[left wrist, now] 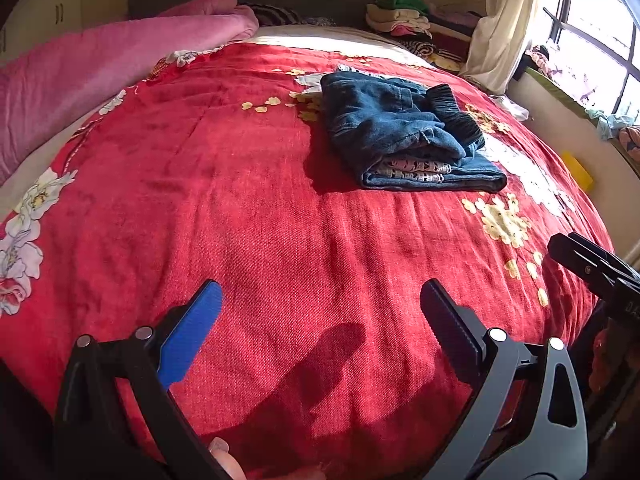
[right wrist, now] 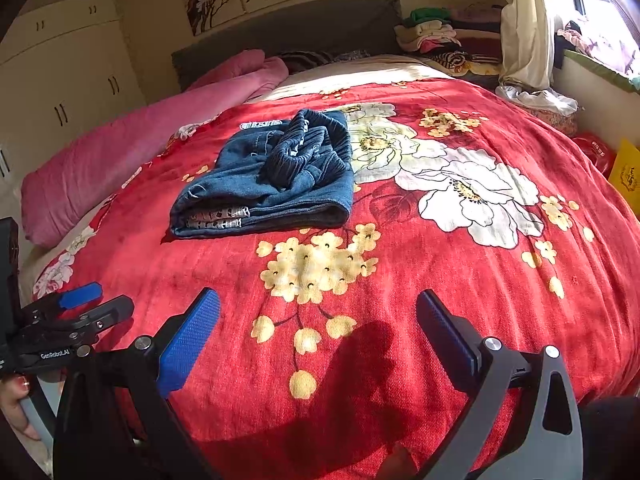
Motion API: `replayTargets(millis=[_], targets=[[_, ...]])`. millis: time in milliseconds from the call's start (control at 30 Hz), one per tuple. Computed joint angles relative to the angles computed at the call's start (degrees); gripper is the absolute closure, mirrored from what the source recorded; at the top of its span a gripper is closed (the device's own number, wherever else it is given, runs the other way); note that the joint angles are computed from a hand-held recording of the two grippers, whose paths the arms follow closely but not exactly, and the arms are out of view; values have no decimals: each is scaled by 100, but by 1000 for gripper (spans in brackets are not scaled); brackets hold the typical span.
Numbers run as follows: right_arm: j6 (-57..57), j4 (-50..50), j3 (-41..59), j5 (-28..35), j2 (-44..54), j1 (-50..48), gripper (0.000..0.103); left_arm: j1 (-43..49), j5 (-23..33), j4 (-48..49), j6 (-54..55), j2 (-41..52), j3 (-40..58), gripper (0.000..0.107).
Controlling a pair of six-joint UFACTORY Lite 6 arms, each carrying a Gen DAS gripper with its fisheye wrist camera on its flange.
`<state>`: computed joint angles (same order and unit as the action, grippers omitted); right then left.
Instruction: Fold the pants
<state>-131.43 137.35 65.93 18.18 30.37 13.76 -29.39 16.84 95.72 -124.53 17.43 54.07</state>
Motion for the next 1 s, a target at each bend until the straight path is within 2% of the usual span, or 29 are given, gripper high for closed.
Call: replayTargets(millis=[1000], targets=[[114,-154,63,-59,61,17,5,-127,213,-496,521,28,91,14]])
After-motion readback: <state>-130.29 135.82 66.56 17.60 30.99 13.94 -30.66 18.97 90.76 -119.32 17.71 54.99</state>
